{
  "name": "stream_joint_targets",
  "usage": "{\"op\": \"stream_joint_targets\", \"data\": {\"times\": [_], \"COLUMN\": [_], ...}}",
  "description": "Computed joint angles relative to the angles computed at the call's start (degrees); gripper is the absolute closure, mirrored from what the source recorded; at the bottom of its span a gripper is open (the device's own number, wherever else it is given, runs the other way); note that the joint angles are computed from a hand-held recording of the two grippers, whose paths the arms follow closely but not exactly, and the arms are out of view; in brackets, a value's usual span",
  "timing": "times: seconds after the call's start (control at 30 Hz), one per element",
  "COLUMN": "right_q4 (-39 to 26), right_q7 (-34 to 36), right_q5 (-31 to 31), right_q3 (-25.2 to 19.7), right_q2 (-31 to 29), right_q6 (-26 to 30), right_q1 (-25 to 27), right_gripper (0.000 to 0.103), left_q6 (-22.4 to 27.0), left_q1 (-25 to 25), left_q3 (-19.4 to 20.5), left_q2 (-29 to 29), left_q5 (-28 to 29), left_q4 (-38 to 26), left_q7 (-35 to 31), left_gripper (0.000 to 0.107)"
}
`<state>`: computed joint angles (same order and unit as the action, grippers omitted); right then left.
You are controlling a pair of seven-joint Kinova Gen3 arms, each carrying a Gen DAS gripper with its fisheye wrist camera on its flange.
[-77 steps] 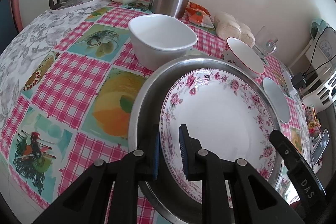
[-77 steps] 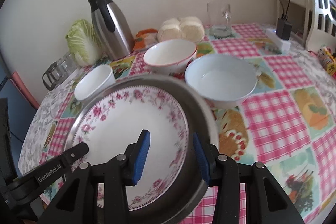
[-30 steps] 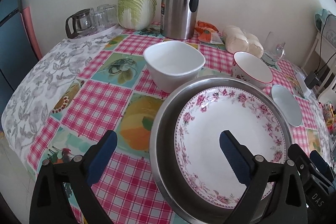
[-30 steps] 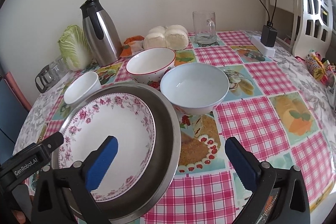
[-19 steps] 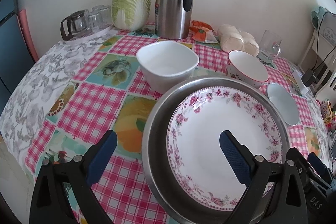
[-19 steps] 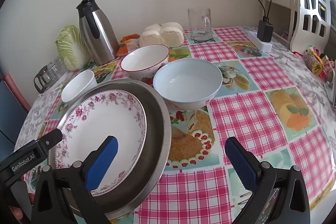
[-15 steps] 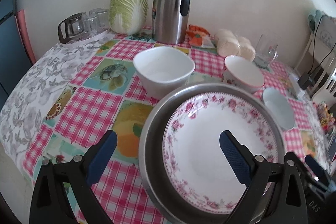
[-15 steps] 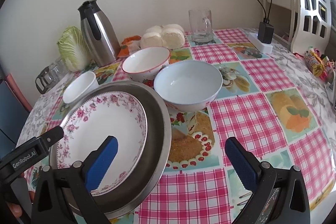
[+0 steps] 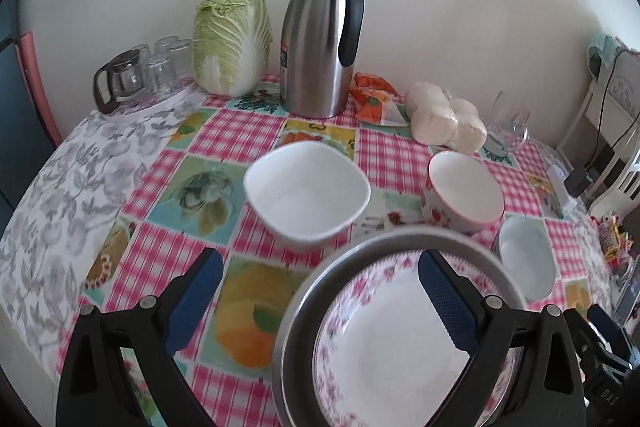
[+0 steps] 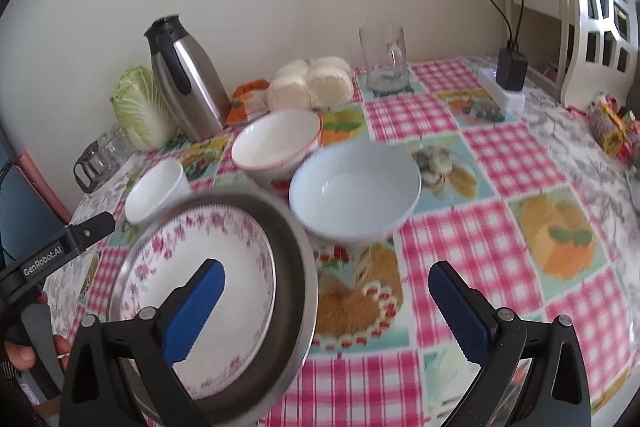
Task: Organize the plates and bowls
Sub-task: 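Move both grippers forward to the rim of the red-rimmed white bowl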
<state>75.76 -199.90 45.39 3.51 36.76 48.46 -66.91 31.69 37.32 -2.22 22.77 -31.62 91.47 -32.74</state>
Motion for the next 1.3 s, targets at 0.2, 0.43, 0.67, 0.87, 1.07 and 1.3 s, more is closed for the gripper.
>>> {"op": "stream_joint_targets", "data": {"times": [0.2, 0.43, 0.67, 0.87, 1.07, 1.3], "right_q4": [-3.5, -8.3, -15.1, -21.6, -27.7, -32.6], "right_q7": [8.2, 17.0, 27.3, 34.7, 41.9, 45.6], "right_q5": [-0.2, -2.2, -7.0, -12.3, -18.5, -24.1], "right_q3": [-0.3, -0.6, -0.6, -0.3, -0.7, -0.4], "right_q2": [-0.8, -1.0, 1.1, 4.1, 8.2, 12.0], "right_q6": [3.1, 4.5, 6.9, 9.0, 11.0, 11.9], "right_q1": [2.8, 7.1, 11.0, 14.1, 16.3, 18.6], "right_gripper": [0.000, 0.000, 0.000, 0.000, 0.000, 0.000], "left_q6": [4.5, 8.3, 16.5, 21.7, 28.7, 36.2], "left_q1": [-3.3, -6.8, -8.4, -8.8, -8.4, -8.3], "left_q3": [2.4, 4.8, 4.9, 4.9, 5.3, 5.6], "left_q2": [1.9, 4.5, 10.2, 14.7, 20.5, 27.1], "left_q5": [2.6, 8.5, 16.0, 19.9, 23.5, 27.3], "left_q4": [-8.3, -17.6, -29.9, -38.4, -47.7, -58.4], "left_q7": [-9.4, -20.7, -27.4, -30.3, -32.5, -34.3], "left_gripper": [0.009, 0.009, 0.009, 0.009, 0.009, 0.009]}}
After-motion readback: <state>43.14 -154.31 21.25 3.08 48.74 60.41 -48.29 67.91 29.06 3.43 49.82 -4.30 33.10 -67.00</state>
